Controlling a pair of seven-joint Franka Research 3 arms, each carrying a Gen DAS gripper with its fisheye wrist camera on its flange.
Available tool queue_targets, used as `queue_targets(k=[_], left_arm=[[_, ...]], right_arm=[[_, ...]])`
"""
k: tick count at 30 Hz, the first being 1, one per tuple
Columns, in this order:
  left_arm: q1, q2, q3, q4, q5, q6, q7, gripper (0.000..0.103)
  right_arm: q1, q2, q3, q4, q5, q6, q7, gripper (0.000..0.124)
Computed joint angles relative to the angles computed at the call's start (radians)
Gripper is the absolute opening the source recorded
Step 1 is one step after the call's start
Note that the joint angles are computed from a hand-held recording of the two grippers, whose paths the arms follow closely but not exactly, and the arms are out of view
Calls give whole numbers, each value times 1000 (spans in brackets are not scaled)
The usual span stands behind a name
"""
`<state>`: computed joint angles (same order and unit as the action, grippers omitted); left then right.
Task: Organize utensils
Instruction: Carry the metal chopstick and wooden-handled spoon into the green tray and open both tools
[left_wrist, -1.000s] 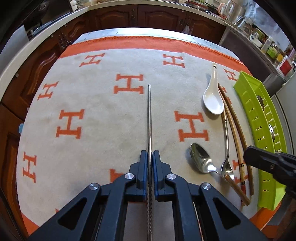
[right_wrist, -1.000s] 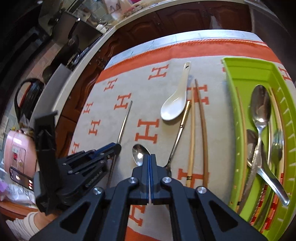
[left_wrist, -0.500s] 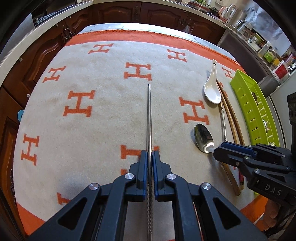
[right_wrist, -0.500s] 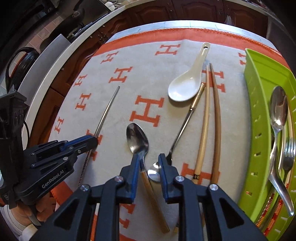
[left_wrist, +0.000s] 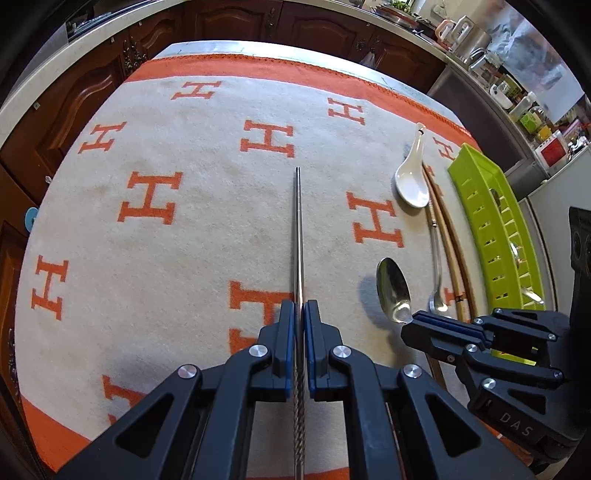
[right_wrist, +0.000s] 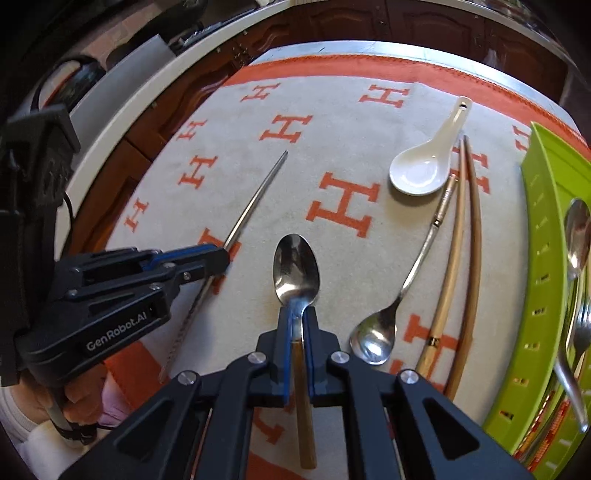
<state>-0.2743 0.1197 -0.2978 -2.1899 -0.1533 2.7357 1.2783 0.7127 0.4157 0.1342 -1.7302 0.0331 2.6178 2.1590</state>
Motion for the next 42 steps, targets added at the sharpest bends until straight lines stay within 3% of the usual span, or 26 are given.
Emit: queue_targets(k=[8,12,15,17,20,26,30,32,35,42], left_arm=[[-2,-17,-44,55,-229,-33,192,3],[-31,11,-66,152,-299,-63,282,3],[-60,66,-84,257,-290,-88,303,3],[-76,111,-93,330,-267,-111,294,3],[-116,191,-100,443,-191,-116,241,3],[-154,342,-117,611,-101,-170,145,4],[-173,421,-117,688,-52,-219,94,4],[-184,439,-113,708,-24,-240,75,11],[-178,425,-121,685,-9,-243,80,23],[-147,331,-122,562,6,-192,99,29]], right_arm=[[-29,-195,10,-257,77,233,79,5],[-26,-317,-31,-384,-54,263,262,5],[-60,-409,-45,-465,-213,243,450,5],[-102,-456,-37,-493,-315,185,567,5],[-162,-483,-11,-495,-378,94,626,6],[-253,-473,37,-468,-404,-21,627,6],[-269,-443,38,-448,-355,-40,570,6],[-270,-420,33,-429,-331,-74,545,7],[-269,-409,23,-429,-279,-77,520,7],[-263,-435,29,-459,-297,-14,546,7]])
